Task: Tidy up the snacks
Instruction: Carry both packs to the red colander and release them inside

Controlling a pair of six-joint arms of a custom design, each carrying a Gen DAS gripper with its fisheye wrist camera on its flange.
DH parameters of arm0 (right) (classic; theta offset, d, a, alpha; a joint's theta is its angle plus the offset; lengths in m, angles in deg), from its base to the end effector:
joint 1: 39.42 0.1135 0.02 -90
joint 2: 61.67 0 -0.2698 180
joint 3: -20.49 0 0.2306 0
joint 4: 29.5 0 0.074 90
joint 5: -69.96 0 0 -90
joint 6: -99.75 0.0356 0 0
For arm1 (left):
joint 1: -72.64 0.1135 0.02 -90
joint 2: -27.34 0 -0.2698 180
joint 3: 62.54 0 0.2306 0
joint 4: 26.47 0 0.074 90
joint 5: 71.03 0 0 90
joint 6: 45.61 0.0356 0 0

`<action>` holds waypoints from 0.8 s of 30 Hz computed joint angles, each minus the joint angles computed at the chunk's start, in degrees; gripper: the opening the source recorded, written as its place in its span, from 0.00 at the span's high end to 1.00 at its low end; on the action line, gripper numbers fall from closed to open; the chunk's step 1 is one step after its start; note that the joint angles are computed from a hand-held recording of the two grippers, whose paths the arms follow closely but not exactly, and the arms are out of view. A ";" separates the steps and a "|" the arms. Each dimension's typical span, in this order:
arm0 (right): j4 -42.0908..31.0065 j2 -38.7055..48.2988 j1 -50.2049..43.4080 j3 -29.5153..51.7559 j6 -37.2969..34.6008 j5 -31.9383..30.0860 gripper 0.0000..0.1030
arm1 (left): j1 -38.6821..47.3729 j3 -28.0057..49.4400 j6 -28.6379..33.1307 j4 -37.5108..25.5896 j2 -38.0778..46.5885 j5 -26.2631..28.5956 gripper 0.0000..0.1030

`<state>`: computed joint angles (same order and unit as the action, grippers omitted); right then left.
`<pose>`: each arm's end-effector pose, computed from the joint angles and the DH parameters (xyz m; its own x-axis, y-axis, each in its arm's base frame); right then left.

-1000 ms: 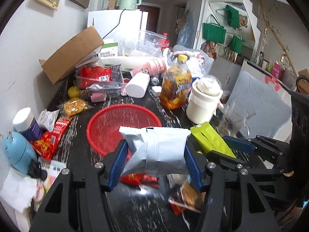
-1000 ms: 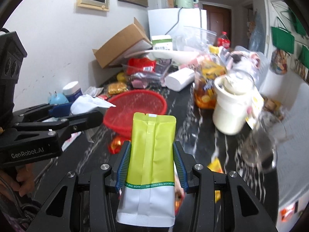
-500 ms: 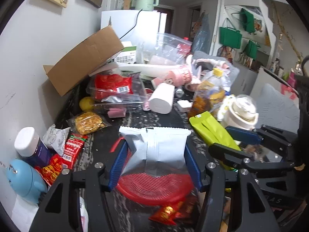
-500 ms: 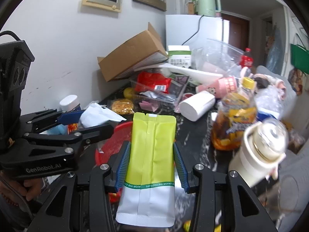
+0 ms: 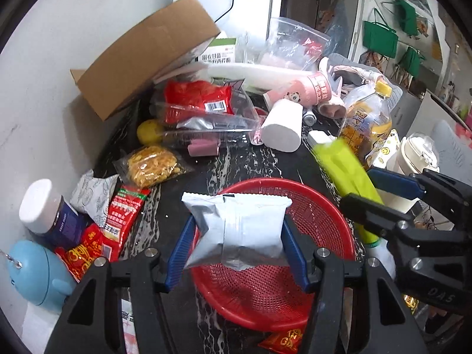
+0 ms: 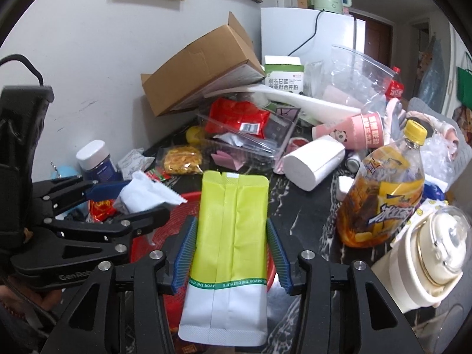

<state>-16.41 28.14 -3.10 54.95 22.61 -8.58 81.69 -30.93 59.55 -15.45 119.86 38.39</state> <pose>0.1902 0.1310 0.1204 -0.6311 -0.1932 -0.7513 -0.3298 0.9434 0.0345 0.2125 0.0219 0.0993 -0.7125 0.1363 -0.6883 0.2585 0.9629 -0.0770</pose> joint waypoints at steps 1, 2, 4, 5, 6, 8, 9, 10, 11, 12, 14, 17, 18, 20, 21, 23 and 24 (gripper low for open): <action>-0.37 -0.19 0.00 0.25 0.16 0.01 0.53 | -0.06 0.64 -0.12 -0.96 0.31 -0.37 0.43; -0.94 -0.17 0.09 0.73 0.16 0.06 0.53 | -0.24 0.93 -0.27 -1.69 0.17 -0.86 0.43; -1.90 -0.66 0.72 1.20 0.28 1.24 0.53 | -0.13 1.55 -0.25 -2.92 0.05 -0.87 0.43; -2.87 -0.83 0.94 1.71 0.26 1.60 0.53 | 0.01 1.86 0.02 -3.77 -0.06 -0.31 0.43; -3.78 -1.21 1.26 2.02 0.34 1.97 0.53 | 0.29 2.28 0.29 -4.80 -0.15 0.36 0.41; -5.10 -1.89 1.75 2.34 0.63 2.53 0.52 | 0.30 2.07 -0.10 -5.09 -1.16 -0.11 0.32; -5.70 -2.39 2.02 2.29 0.92 2.76 0.52 | 0.22 1.71 -0.24 -4.59 -1.69 -0.43 0.32; -6.60 -3.02 2.22 2.33 1.29 2.95 0.48 | -0.07 1.22 -0.29 -4.35 -2.64 -1.14 0.32; -7.36 -3.75 2.49 2.22 1.74 3.38 0.42 | -0.33 1.04 -0.30 -4.53 -3.27 -1.58 0.32; -7.82 -4.39 2.79 2.00 2.05 3.92 0.40 | -0.49 0.87 -0.30 -5.04 -4.12 -1.81 0.32; -9.35 -5.97 3.60 1.77 2.53 5.54 0.39 | -0.20 0.67 -0.13 -6.45 -5.63 -1.27 0.32; -12.97 -9.11 4.94 1.69 3.57 7.70 0.37 | 0.59 -0.25 0.20 -8.76 -9.32 0.37 0.32; -13.92 -10.42 5.32 1.39 4.00 8.19 0.37 | 0.85 -0.60 0.34 -9.49 -10.71 0.85 0.32; -15.94 -13.20 6.30 0.72 5.10 9.23 0.35 | 1.43 -1.35 0.92 -11.78 -14.28 1.81 0.32; -17.38 -14.91 7.10 0.34 5.80 10.13 0.34 | 1.58 -1.62 1.09 -12.89 -15.91 2.14 0.32; -20.22 -17.91 9.12 -0.28 7.21 12.46 0.33 | 2.01 -2.44 1.70 -15.77 -20.24 3.01 0.32; -21.64 -19.33 10.07 -0.55 7.85 13.47 0.33 | 2.22 -2.90 2.02 -17.30 -22.61 3.46 0.32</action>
